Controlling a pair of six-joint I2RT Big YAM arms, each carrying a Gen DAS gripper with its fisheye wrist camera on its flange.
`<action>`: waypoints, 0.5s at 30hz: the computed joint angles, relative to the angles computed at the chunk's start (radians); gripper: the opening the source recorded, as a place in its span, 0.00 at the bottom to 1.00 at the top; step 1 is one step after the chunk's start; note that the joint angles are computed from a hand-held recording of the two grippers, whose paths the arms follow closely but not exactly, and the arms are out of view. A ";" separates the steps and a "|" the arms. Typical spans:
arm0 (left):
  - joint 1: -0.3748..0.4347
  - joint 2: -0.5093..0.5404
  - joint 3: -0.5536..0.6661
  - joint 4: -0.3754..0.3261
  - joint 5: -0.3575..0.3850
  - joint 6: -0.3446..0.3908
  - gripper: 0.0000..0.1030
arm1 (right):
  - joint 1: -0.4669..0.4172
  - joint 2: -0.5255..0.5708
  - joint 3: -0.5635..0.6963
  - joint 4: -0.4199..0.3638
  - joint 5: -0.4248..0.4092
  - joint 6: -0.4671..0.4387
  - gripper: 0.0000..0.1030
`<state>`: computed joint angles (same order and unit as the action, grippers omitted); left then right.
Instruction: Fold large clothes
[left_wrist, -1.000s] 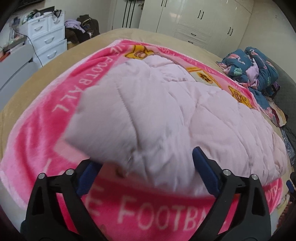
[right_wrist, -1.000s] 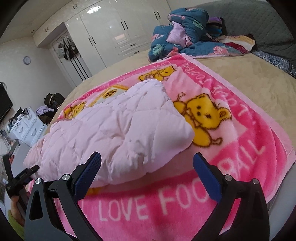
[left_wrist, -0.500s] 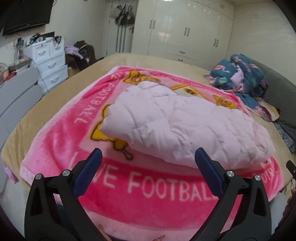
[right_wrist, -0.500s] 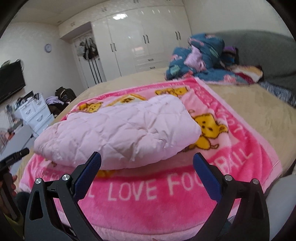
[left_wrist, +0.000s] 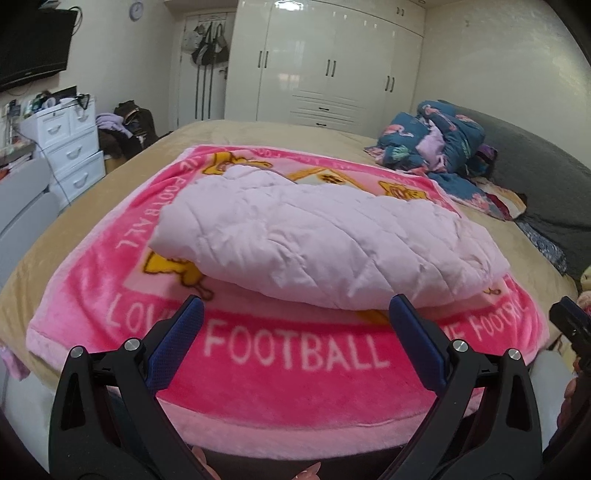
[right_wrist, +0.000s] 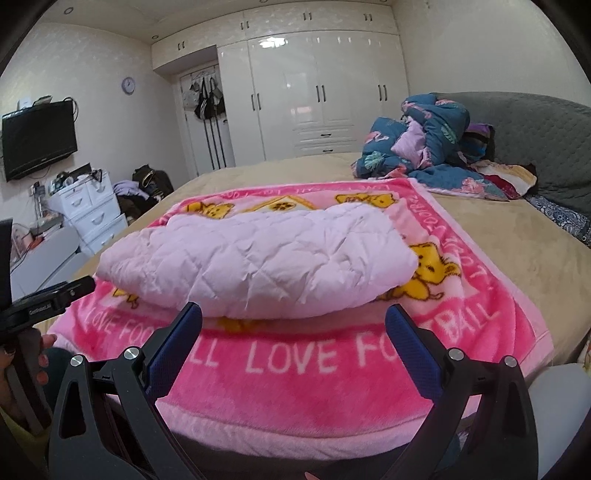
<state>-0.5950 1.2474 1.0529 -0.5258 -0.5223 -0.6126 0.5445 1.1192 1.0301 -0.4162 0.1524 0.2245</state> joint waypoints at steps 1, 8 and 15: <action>-0.007 0.002 -0.002 0.004 -0.003 0.003 0.91 | 0.003 0.001 0.000 -0.008 -0.003 -0.005 0.96; -0.028 0.037 0.009 0.005 0.017 0.011 0.91 | 0.031 0.020 -0.007 -0.026 0.010 -0.007 0.96; -0.031 0.062 0.013 -0.010 0.032 0.006 0.91 | 0.036 0.046 -0.008 -0.023 -0.008 0.010 0.96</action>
